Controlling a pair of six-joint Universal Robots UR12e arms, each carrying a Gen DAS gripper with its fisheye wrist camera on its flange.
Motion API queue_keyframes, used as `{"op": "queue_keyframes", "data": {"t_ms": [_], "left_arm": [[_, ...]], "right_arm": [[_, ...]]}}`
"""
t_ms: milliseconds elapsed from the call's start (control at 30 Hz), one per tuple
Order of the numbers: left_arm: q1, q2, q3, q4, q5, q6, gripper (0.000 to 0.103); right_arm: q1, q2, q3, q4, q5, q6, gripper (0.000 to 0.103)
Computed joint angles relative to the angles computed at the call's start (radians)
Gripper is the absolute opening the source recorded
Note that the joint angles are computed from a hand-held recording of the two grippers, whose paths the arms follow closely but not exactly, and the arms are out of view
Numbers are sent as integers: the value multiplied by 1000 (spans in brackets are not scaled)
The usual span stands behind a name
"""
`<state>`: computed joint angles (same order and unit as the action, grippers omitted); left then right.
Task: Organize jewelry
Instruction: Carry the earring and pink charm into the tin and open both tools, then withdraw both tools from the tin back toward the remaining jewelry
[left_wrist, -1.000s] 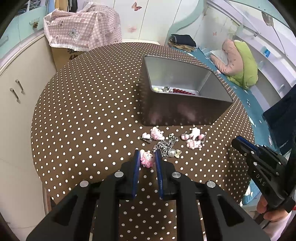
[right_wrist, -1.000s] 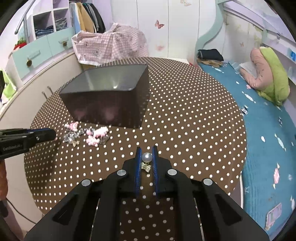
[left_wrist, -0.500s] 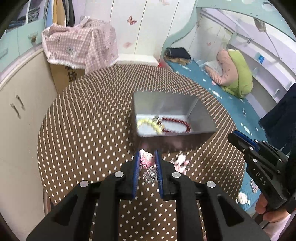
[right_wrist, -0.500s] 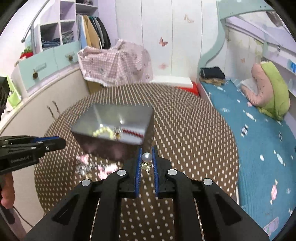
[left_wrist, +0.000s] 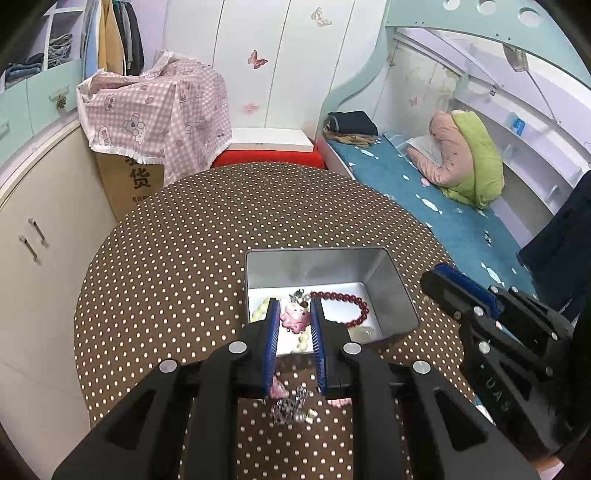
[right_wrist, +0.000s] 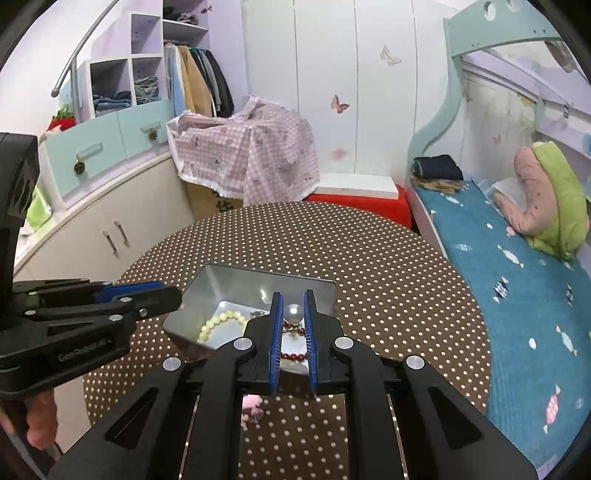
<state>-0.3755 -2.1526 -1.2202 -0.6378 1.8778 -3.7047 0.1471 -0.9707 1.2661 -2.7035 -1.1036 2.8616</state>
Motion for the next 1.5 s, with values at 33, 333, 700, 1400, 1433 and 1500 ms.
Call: {"op": "queue_keyframes", "data": {"t_ms": [33,333,700,1400,1433,1500], "left_arm": [[2,-3,4,-3,-3,-2,16],[11,-16,13,-28,7,-28,50],[9,11,-35,-28,2,-50,56],[-9,41,-96,-81,-21,-93,64],[-9,42,-98,-85,-26,-98,64],[-9,41,-101,-94,-33,-105,64]], "right_arm": [[2,7,-11,12,-2,1,12],[13,31,-51,139,-51,23,75],[-1,12,-5,112,-68,64,76],[-14,-30,79,141,-112,63,80],[-14,-31,84,146,-114,60,80],[-14,-32,89,156,-116,56,80]]}}
